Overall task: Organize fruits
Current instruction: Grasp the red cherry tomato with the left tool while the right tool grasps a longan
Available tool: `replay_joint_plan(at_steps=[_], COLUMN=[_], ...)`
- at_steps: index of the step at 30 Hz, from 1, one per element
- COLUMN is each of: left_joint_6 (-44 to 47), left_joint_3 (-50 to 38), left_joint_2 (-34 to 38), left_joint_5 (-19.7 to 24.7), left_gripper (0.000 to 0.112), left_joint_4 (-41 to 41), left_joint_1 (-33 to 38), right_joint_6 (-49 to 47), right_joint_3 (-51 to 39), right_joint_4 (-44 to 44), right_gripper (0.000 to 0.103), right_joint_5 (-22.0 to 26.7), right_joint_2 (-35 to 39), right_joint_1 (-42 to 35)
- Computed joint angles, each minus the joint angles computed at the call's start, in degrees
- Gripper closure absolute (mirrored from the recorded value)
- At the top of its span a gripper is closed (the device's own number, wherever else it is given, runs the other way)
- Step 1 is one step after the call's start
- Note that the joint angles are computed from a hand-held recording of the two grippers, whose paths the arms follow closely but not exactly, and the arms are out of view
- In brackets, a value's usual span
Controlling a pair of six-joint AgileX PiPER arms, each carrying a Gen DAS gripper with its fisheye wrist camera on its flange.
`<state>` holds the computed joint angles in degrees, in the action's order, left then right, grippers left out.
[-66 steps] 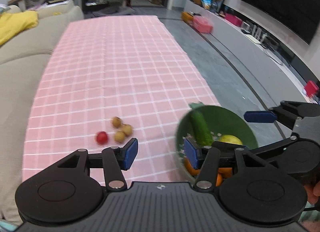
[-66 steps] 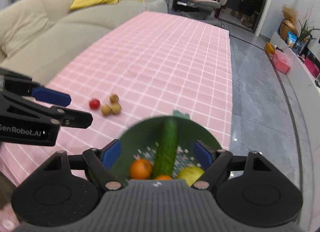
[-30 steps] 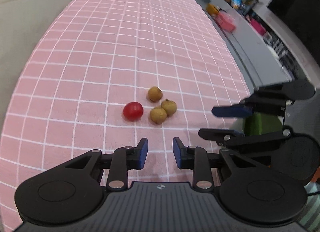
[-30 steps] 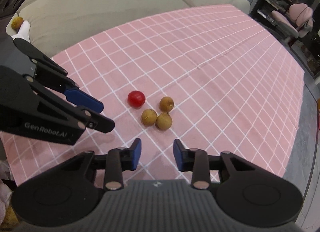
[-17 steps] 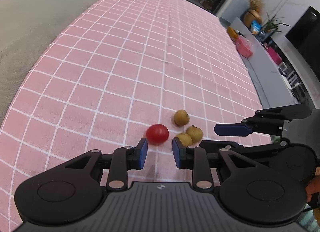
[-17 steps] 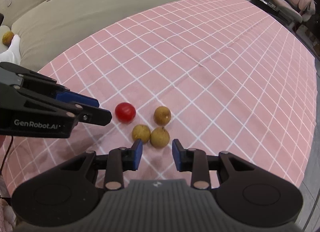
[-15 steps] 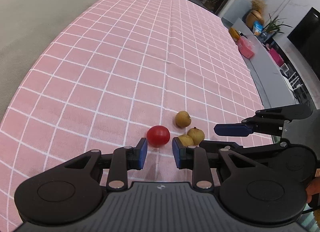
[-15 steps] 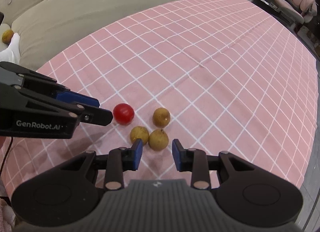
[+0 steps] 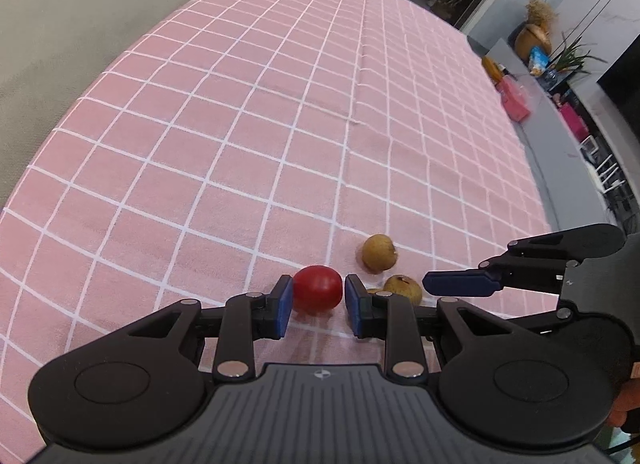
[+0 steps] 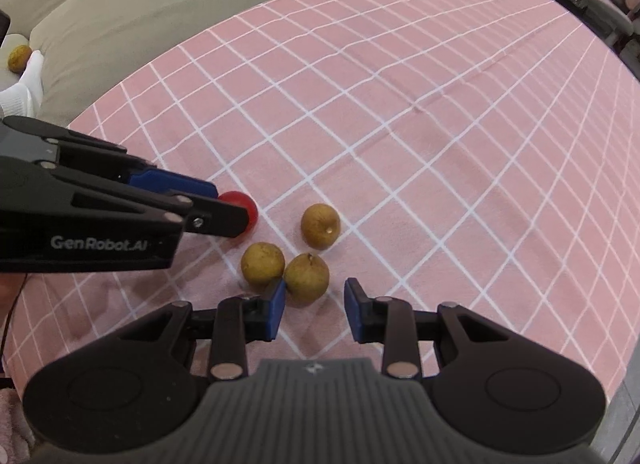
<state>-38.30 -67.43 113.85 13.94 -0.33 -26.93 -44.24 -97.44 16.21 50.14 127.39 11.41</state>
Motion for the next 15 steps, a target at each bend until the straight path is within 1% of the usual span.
replay_joint_plan(at_steps=[3,5,7,9,10,15], left_joint_6=[-1.3,1.5,0.2,0.1,0.0,-6.8], left_joint_3=[-0.9,-0.8,-0.3,-0.1,-0.2,0.2], left_joint_2=[0.7,0.9,0.7,0.6,0.5,-0.4], left_joint_5=[1.6,1.2,0.6,0.5,0.7,1.1], left_gripper=[0.078,0.078,0.078,0.079,0.080,0.080], left_joint_4=[1.1,-2.2,-1.0,-1.4,-1.3,5.5], left_joint_1=[-0.1,0.3,0.3,0.4,0.3,-0.3], right_joint_6=[-0.3,-0.1,0.2,0.7,0.6,1.1], right_joint_3=[-0.8,-1.4,-1.4,-1.6,-1.3,1.5], right_joint_4=[0.9,1.1,1.1,1.2,1.5,1.6], right_gripper=[0.074,0.074,0.074,0.078,0.081,0.081], right_joint_5=[0.4,0.7,0.5,0.4,0.5,-1.4], right_joint_2=[0.8,1.4,1.7,2.0,1.8,0.0], right_joint_1=[-0.1,-0.1,-0.1,-0.1,-0.2,-0.1])
